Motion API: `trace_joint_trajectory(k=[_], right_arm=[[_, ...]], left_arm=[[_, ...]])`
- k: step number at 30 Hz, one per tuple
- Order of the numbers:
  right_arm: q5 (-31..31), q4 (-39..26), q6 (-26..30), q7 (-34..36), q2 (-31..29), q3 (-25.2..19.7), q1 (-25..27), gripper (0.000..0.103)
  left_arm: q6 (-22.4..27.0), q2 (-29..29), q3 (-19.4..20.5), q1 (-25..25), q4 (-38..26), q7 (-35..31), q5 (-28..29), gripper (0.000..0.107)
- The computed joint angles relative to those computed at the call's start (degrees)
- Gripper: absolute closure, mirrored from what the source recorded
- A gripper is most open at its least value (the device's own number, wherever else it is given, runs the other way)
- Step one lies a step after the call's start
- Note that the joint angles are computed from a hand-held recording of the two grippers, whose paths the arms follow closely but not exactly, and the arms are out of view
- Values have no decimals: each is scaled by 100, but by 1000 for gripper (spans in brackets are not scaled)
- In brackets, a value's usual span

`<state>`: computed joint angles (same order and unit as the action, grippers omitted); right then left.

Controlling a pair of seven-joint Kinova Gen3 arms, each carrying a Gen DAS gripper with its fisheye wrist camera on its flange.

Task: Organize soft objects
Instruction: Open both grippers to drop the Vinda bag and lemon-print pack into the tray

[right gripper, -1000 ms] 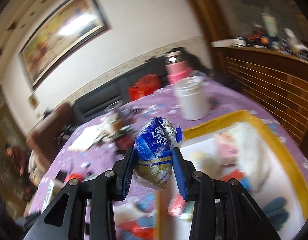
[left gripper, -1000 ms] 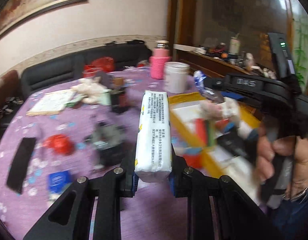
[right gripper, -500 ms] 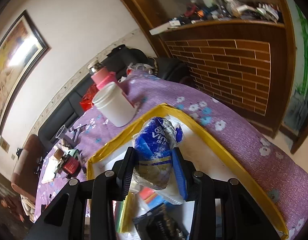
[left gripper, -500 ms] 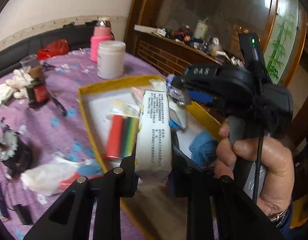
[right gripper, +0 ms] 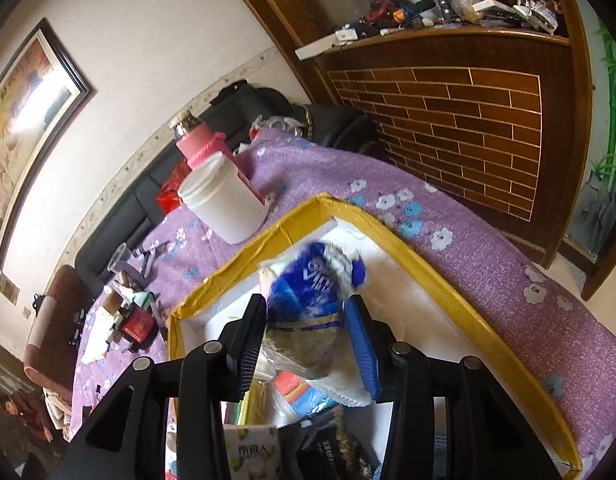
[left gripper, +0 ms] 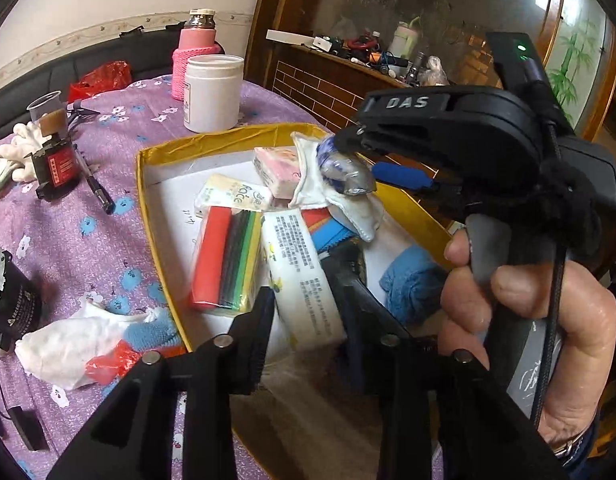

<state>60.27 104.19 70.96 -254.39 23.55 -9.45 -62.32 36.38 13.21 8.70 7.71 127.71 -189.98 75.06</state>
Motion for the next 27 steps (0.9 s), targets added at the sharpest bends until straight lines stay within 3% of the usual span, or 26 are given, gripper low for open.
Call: trace_joint_trajectory(k=[3, 13, 27], right_arm=[[-19, -118, 334, -16, 55, 13, -130, 46], [410, -404, 1324, -17, 294, 34, -555, 46], [993, -1129, 1032, 1507, 679, 118, -631, 43]], left_arm=[[123, -41, -34, -75, -5, 17, 8, 67], [497, -472, -265, -267, 195, -258, 110, 57], [1201, -777, -900, -1233, 216, -174, -476, 57]])
